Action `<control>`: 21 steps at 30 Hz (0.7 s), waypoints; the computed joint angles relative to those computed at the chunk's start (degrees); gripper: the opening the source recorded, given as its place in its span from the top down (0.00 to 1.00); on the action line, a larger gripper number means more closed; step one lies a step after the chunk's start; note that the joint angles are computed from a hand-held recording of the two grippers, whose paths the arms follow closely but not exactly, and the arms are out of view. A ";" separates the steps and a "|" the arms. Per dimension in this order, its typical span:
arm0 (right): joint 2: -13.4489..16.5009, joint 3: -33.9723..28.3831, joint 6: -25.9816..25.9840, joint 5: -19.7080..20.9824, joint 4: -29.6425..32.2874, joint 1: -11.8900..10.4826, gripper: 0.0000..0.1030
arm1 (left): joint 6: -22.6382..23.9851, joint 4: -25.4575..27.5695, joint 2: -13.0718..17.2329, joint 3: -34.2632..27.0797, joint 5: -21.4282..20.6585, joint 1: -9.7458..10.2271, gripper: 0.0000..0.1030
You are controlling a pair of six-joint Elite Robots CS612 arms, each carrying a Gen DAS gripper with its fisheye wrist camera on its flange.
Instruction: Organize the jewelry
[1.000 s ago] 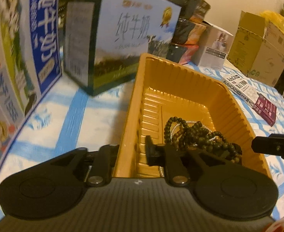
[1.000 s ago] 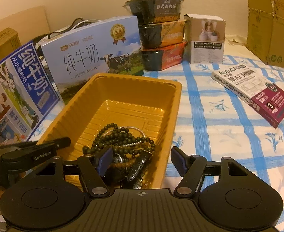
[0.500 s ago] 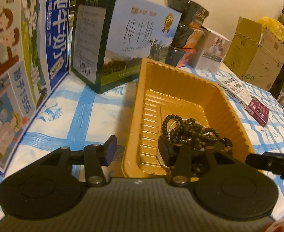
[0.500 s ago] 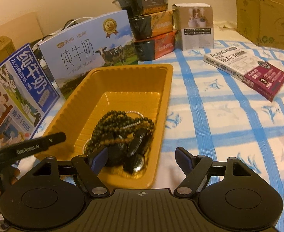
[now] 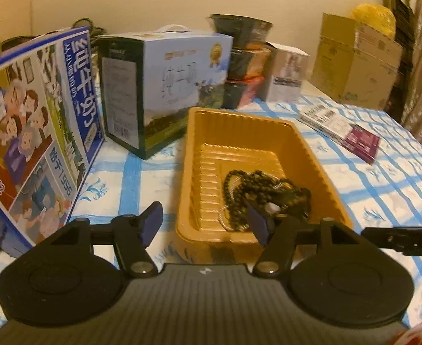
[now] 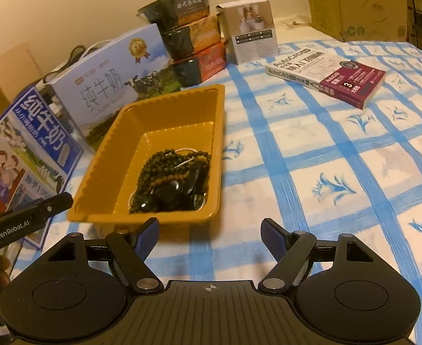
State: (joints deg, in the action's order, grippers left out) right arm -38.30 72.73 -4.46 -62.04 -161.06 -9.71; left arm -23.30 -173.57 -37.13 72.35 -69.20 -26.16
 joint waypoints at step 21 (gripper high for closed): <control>-11.34 17.61 -1.80 -10.76 -13.08 -1.29 0.25 | 5.82 -3.90 -9.62 12.13 2.62 -5.72 0.10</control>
State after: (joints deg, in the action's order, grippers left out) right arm -49.63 90.34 -6.27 -72.79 -174.13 -11.01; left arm -17.48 -177.47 -46.75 84.48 -66.59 -31.88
